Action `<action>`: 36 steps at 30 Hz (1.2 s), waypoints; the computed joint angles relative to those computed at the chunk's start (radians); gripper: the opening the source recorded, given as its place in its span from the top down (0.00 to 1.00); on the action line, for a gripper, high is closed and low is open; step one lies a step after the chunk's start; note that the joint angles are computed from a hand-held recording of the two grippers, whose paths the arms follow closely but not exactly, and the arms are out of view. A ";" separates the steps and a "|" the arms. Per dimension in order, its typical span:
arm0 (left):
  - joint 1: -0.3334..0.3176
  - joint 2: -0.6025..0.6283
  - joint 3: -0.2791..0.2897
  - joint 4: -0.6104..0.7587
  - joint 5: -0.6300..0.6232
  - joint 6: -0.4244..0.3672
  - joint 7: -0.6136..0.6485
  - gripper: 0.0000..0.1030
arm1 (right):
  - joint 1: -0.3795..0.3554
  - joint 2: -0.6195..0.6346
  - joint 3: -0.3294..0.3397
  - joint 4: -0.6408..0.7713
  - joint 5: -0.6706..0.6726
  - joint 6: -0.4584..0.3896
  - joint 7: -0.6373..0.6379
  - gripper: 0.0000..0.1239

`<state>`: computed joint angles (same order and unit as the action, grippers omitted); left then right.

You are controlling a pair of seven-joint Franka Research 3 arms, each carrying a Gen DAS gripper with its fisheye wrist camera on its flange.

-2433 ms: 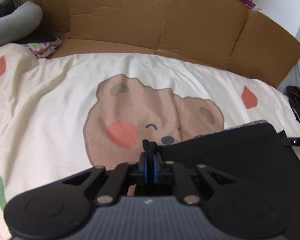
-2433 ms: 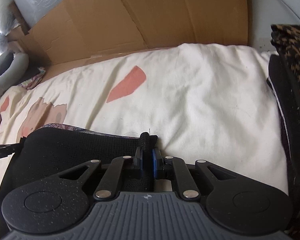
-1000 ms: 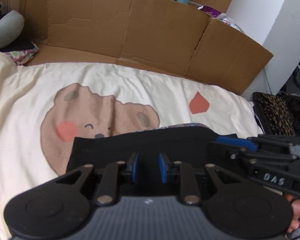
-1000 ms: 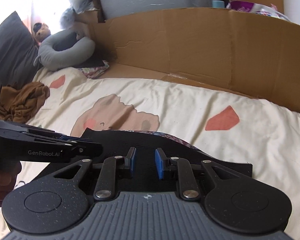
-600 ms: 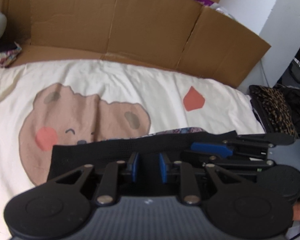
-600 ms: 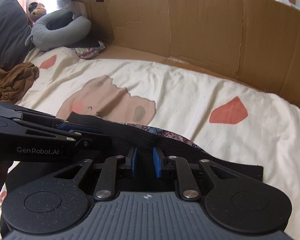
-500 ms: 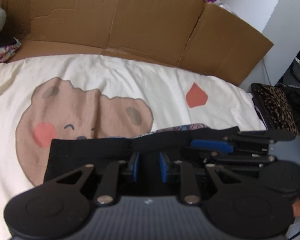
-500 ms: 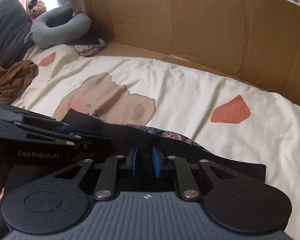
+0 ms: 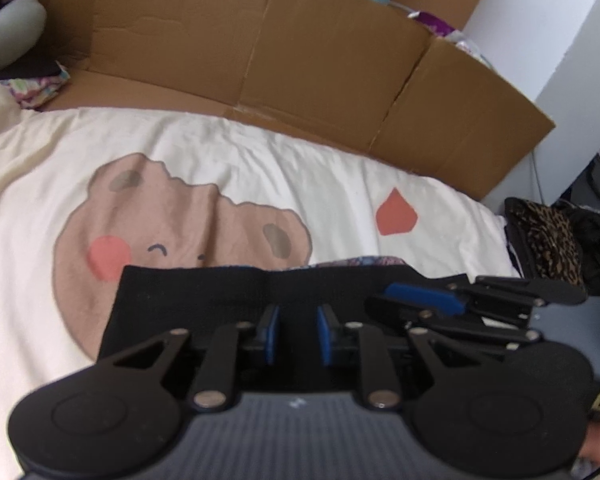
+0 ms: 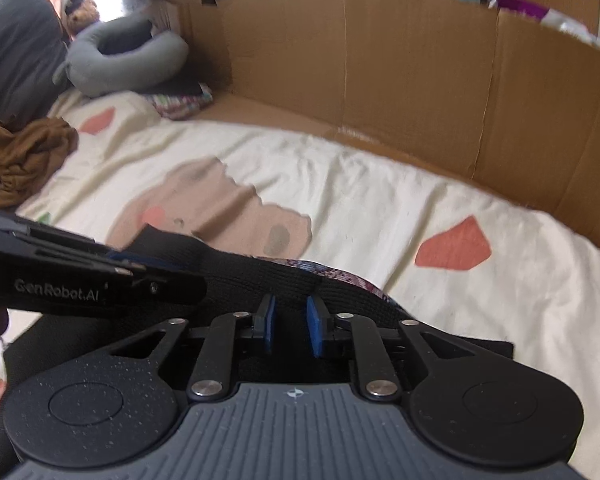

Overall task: Fold clothes
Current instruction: 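Lift the folded shorts with both tools and flip them over onto the sheet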

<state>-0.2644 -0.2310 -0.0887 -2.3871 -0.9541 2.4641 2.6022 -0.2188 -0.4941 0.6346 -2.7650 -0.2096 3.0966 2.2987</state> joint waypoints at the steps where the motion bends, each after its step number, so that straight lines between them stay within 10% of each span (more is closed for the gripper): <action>1: 0.001 -0.016 0.002 -0.013 -0.001 0.000 0.009 0.79 | 0.013 -0.021 -0.007 -0.011 0.006 0.003 0.004 0.79; 9: -0.027 -0.083 0.020 -0.092 0.006 -0.013 0.071 0.79 | 0.153 -0.097 -0.069 -0.080 0.075 -0.013 -0.007 0.79; 19: -0.050 -0.060 0.017 -0.118 -0.023 0.075 0.136 0.97 | 0.124 -0.092 -0.070 -0.130 0.085 -0.001 -0.074 0.80; 36: -0.057 -0.263 0.101 -0.227 0.047 -0.008 0.070 0.81 | 0.375 -0.381 -0.226 -0.259 0.192 -0.157 -0.026 0.79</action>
<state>-0.3218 -0.4942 0.0119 -2.6145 -0.9072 2.4557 2.6721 0.1563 -0.8755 0.4083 -3.0243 -0.0176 2.9400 2.2731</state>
